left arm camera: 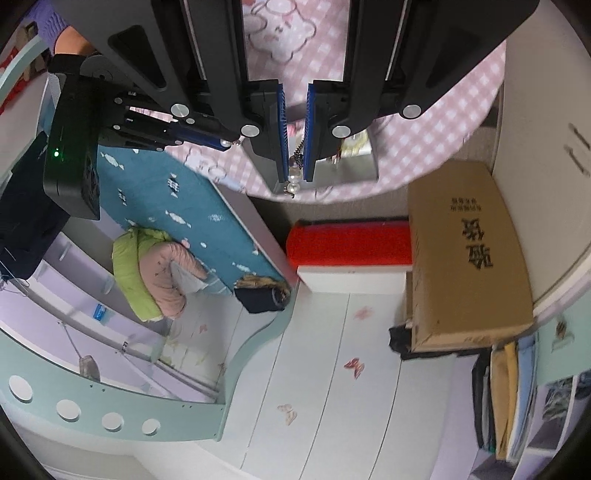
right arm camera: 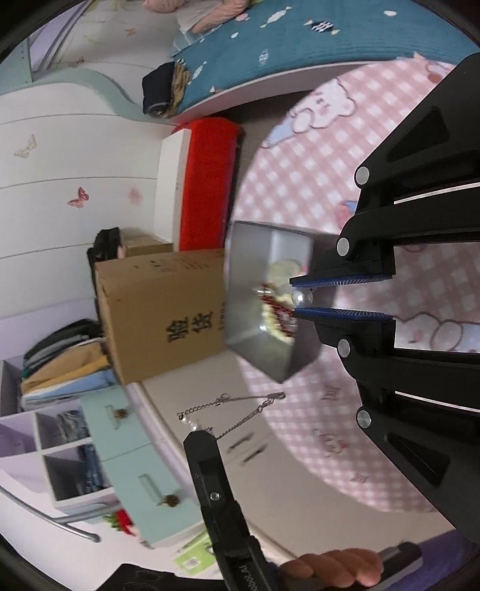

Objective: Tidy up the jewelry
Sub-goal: 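Carry necklace and earrings into the grey tin and open both grippers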

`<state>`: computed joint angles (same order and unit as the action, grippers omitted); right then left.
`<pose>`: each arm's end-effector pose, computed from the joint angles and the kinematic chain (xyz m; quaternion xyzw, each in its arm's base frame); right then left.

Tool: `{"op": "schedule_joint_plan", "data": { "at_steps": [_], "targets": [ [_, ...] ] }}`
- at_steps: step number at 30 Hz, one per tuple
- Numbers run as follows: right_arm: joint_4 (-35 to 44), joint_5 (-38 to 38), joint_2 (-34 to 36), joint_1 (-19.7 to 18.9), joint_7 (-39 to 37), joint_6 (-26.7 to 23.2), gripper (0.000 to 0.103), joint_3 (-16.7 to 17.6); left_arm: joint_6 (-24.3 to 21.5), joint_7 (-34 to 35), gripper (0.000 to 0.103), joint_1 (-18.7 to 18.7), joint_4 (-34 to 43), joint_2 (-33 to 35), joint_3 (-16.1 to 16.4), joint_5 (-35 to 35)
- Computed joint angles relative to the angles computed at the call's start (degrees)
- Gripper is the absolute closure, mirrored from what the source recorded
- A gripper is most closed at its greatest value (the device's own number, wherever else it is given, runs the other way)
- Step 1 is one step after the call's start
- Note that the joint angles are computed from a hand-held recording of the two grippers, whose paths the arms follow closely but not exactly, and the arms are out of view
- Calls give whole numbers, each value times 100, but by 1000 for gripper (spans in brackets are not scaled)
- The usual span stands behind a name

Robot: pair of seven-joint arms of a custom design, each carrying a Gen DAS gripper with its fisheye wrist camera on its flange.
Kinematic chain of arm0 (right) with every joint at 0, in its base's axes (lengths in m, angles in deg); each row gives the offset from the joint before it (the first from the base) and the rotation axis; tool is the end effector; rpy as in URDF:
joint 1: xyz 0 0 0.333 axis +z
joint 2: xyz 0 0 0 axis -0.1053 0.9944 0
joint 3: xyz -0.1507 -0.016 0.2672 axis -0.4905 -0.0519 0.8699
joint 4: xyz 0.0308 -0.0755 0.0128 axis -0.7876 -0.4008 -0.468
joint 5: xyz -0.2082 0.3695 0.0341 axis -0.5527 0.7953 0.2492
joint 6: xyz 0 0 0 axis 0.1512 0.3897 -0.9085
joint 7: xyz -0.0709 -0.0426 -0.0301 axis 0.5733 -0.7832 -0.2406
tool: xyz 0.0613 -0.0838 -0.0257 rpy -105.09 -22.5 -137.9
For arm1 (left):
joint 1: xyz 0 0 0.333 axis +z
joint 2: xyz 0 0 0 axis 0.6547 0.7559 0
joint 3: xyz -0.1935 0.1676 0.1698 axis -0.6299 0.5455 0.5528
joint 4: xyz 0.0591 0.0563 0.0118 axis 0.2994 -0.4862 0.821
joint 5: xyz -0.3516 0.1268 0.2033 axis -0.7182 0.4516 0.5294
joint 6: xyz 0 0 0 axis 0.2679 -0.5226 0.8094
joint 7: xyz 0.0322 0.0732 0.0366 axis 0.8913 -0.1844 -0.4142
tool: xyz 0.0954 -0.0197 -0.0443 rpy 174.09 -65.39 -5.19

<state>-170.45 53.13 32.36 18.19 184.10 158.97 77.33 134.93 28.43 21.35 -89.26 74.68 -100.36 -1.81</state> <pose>0.5583 0.3425 0.5610 -0.6444 0.6324 -0.2074 0.3767 0.5926 -0.4324 0.6285 -0.4351 0.7679 -0.4541 0.1216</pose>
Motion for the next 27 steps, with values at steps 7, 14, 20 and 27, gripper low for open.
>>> {"op": "schedule_joint_plan", "data": {
  "at_steps": [7,14,20,27],
  "targets": [
    [386,363,313,-42,-271,59,91,-105,-723,-349,97,-404,1498,1026,227,586],
    [652,941,683,33,-716,52,91,-235,-1696,-507,97,-605,2596,1965,344,713],
    [832,1415,963,84,-1056,-14,91,-317,-1954,-596,96,-634,2744,2175,414,711],
    [974,1692,1170,191,-1206,-54,91,-416,-1808,-593,95,-535,2442,2013,370,666]
  ]
}}
